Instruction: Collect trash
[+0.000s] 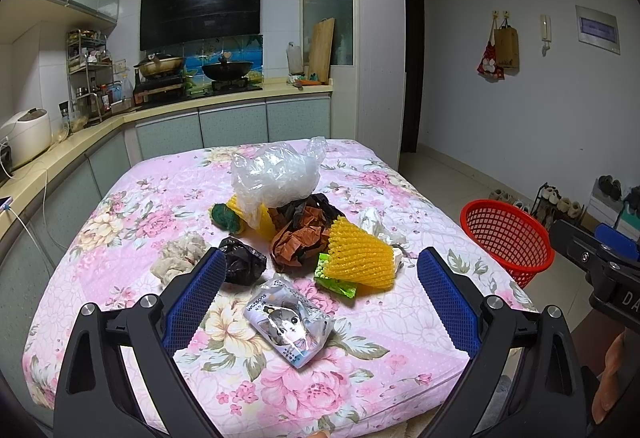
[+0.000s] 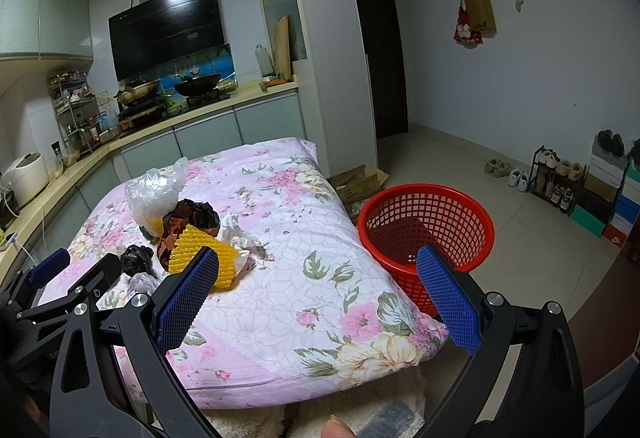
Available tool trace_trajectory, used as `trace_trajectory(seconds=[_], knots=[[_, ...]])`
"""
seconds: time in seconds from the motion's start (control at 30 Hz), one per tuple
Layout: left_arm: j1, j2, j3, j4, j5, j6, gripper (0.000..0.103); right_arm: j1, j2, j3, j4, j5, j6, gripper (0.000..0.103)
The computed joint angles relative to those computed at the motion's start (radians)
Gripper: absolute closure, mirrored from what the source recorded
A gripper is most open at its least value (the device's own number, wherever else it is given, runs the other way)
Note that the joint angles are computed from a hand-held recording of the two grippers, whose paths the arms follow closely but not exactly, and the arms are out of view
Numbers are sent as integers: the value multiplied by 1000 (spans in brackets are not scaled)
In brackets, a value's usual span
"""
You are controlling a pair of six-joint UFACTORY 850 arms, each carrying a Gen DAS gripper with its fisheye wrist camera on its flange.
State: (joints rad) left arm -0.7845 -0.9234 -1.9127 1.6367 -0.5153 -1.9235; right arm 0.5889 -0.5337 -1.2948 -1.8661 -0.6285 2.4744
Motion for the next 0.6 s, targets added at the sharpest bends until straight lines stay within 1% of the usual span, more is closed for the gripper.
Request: trace_trajectory(seconds=[0.33,0.6], knots=[[1,3,5,1,3,-3,10,0,0,0,1,2,2,7],[10,-12,-11,-33,9,18,10,-4,-2,12,2,-1,15,7]])
